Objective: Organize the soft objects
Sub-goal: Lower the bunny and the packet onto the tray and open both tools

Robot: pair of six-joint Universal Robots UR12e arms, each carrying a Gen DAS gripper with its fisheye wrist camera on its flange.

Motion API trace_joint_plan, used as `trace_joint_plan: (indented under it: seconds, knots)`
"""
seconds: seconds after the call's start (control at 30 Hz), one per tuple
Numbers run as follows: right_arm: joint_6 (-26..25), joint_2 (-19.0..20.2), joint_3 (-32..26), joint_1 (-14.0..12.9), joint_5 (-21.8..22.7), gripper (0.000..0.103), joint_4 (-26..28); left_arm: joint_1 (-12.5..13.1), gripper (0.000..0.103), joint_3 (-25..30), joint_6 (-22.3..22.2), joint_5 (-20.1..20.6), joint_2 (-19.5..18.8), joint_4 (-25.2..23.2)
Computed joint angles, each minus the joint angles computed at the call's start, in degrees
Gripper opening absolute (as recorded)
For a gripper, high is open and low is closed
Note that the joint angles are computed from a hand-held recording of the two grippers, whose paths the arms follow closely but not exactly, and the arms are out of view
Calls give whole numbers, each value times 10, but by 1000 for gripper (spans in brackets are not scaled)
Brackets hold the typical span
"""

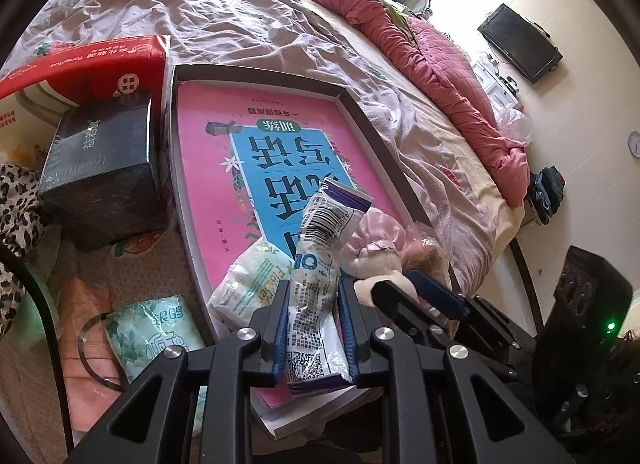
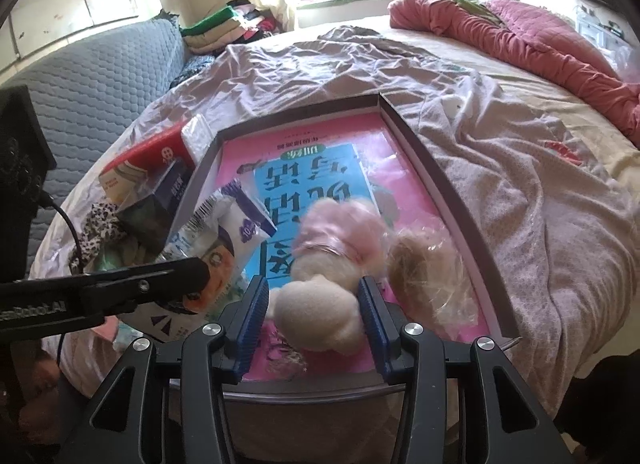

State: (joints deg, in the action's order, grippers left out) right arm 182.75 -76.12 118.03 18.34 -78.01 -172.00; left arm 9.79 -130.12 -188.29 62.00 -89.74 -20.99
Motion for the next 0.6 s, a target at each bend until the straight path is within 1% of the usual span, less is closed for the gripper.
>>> trace_joint_plan:
  seconds: [0.2,0.37,0.43,0.57,0.6]
  knots:
    - [1,-5,1,0,-1,50,-5,-11,23,2,11,30,6,0]
    - [9,-9,3,-2,-8,54,-12,-12,26,4,8,39,8,-6]
    - [15,-9,4,-3,-9,55,-16,-12,29,4,12,43,10,-8]
    - [19,-13,5,-5,-10,57,-17,-12,45,5,12,40,12,-7]
    - [18,-13,5,-5,-11,57,-16,-13,47,5,14,42,13,-8]
